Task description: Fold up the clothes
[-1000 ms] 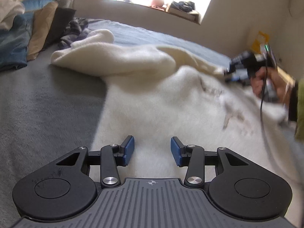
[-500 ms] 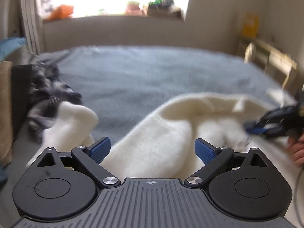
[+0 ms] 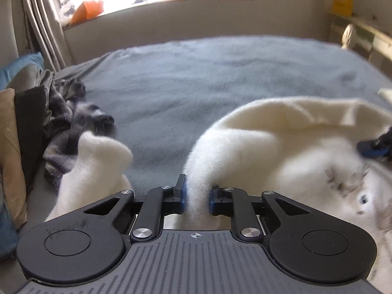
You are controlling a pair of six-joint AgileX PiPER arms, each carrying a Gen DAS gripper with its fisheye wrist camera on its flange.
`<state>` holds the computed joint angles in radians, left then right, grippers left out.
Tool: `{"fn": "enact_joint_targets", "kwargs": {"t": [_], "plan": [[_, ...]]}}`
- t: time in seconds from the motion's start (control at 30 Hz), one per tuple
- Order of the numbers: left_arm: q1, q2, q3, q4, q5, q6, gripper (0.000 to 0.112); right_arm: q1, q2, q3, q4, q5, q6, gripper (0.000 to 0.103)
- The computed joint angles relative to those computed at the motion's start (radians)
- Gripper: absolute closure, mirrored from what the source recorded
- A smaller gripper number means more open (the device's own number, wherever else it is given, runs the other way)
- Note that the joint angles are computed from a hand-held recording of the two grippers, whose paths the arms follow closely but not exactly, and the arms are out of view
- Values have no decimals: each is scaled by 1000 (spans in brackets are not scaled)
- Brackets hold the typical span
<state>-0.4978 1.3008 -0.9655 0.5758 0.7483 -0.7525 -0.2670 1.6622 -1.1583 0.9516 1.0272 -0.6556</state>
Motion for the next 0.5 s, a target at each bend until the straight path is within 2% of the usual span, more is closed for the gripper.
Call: {"fn": "enact_joint_targets", "kwargs": {"t": [0.1, 0.17, 0.27, 0.3, 0.37, 0.43, 0.5], "plan": [[-84, 60, 23, 203, 55, -161, 74, 42, -15, -32, -70, -30, 12, 76], [-126, 88, 36, 307, 93, -267, 58, 98, -11, -75, -136, -70, 21, 76], [-163, 103, 51, 396, 147, -365, 37, 179, 52, -187, -224, -135, 65, 76], [-175, 109, 55, 422, 167, -395, 35, 192, 85, -235, -233, -150, 94, 76], [-155, 91, 59, 410, 152, -383, 29, 198, 155, -333, -220, -168, 166, 76], [-126, 64, 53, 360, 133, -350, 28, 179, 224, -433, -178, -138, 273, 75], [-113, 27, 58, 334, 114, -345, 28, 144, 238, -448, -70, -118, 284, 75]]}}
